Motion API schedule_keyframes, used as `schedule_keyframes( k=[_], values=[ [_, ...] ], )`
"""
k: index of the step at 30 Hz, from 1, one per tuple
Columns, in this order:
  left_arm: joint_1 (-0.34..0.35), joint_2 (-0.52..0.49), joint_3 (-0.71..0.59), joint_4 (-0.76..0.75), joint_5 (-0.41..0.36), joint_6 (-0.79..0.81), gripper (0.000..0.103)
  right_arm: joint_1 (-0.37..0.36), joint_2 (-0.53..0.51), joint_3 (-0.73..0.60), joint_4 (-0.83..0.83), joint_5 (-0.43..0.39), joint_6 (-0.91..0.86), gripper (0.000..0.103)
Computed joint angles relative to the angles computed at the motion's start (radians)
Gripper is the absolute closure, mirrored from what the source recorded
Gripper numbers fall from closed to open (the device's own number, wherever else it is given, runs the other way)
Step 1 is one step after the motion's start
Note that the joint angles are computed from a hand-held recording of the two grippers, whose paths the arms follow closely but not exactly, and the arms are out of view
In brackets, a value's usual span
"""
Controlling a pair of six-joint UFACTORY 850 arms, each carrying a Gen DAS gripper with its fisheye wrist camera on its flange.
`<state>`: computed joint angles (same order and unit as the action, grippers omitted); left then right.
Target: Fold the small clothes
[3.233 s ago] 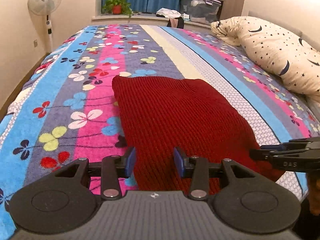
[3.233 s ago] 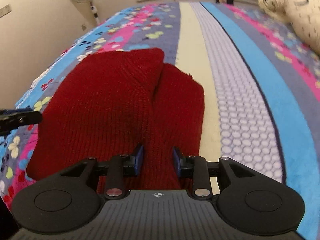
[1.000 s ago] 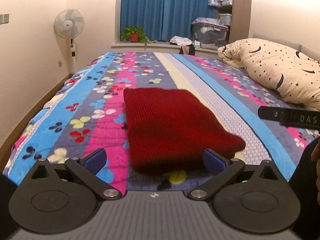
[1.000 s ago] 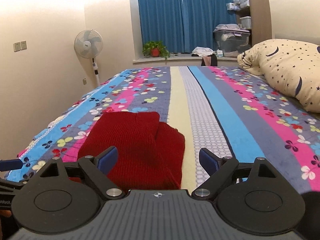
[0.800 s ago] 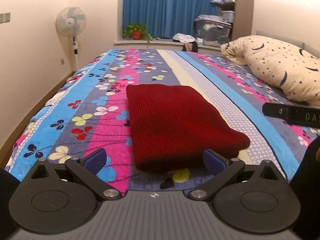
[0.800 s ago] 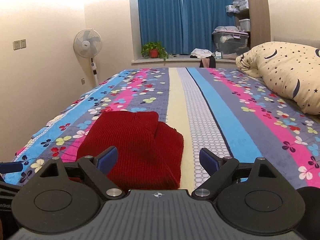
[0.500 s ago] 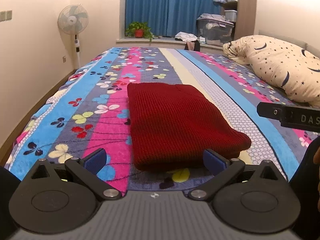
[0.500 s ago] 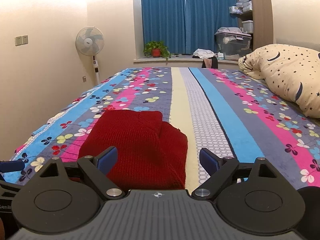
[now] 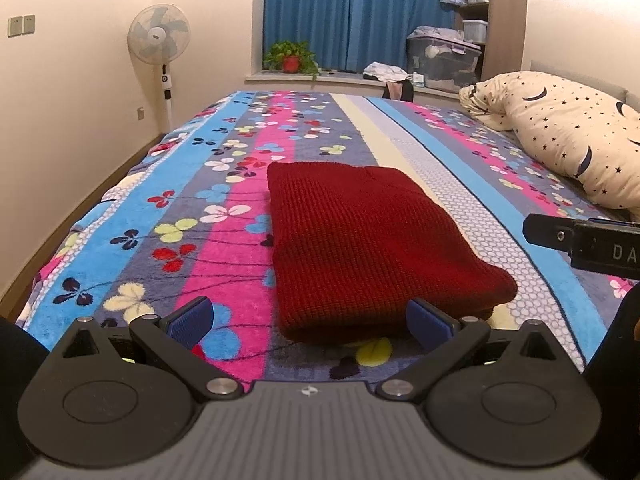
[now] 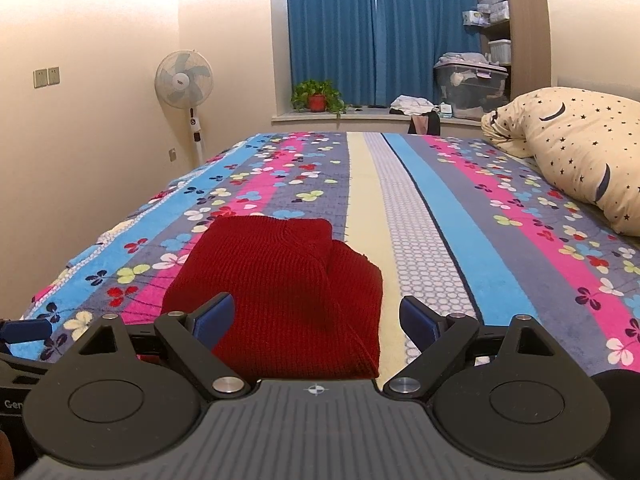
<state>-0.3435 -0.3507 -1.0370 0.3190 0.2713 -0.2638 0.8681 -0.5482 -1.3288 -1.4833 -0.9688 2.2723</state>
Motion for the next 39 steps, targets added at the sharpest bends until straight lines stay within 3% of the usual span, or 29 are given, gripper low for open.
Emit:
schedule_keyframes(
  k=[3,12,18,39],
  values=[
    [-0.002,-0.013,-0.012,-0.040,-0.023,0.035,0.000,-0.004,-0.006,-0.008,0.017,0.005,-0.028,0.013],
    [0.001,-0.045,-0.051,0.094,-0.094,-0.146,0.000,-0.014,-0.013,-0.017,0.036,0.028,-0.047,0.012],
    [-0.001,-0.047,-0.054,0.036,-0.102,-0.096,0.000,-0.014,-0.011,-0.011,0.030,0.041,-0.053,0.011],
    [0.000,-0.046,-0.055,0.096,-0.104,-0.160,0.000,-0.015,-0.006,-0.002,0.016,0.068,-0.071,0.010]
  ],
)
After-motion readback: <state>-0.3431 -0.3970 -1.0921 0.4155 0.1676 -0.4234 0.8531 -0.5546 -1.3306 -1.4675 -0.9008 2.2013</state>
